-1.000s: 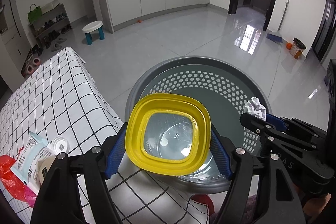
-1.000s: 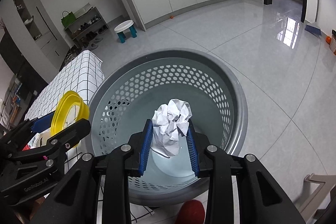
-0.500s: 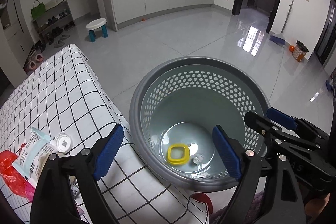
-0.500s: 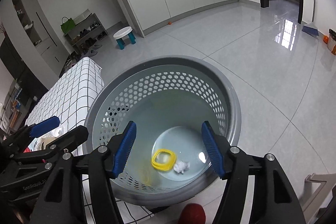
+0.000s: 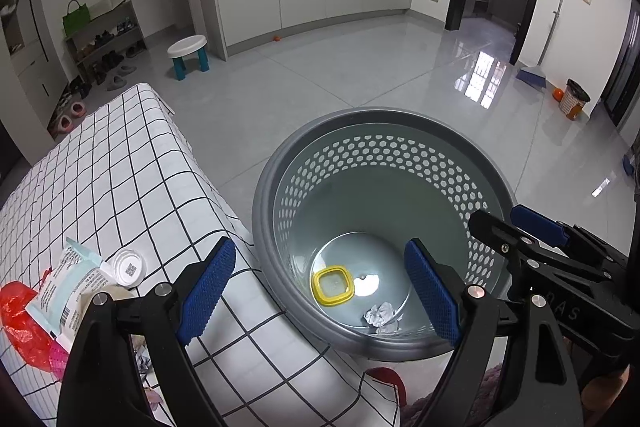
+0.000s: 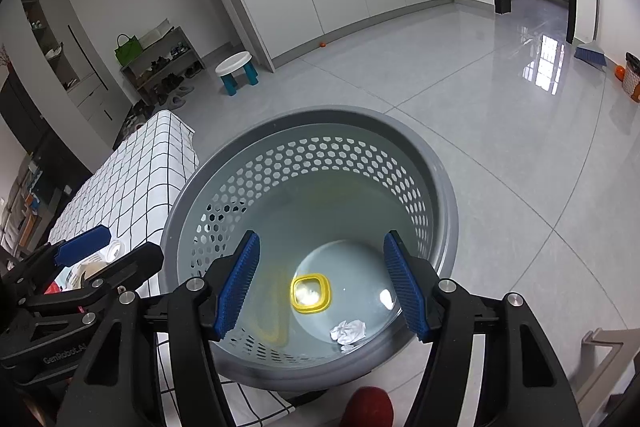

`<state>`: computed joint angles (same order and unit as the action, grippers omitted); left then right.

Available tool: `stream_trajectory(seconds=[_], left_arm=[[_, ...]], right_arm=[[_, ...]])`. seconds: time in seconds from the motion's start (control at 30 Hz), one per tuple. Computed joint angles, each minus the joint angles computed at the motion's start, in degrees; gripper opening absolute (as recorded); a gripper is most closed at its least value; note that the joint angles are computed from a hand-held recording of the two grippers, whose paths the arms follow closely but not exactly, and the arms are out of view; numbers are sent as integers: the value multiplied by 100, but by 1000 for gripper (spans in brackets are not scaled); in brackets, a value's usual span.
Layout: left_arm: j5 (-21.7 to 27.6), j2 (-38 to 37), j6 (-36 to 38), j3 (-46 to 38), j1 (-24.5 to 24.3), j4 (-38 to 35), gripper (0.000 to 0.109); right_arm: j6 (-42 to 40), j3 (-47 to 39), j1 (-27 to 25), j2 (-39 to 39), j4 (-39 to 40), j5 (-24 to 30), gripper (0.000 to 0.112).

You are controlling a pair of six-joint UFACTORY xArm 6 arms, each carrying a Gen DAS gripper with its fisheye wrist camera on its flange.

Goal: Collect trash
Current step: 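Withdraw both tools from the basket back over the table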

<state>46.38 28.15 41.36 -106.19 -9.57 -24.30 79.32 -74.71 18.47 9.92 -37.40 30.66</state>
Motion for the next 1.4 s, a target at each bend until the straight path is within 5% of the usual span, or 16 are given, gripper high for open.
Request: stream_trajectory(seconds=[1.4], left_arm=[[-79,-1034,637,1180,961,-879,87]], right_arm=[[334,-767,874,173,-320,910,62]])
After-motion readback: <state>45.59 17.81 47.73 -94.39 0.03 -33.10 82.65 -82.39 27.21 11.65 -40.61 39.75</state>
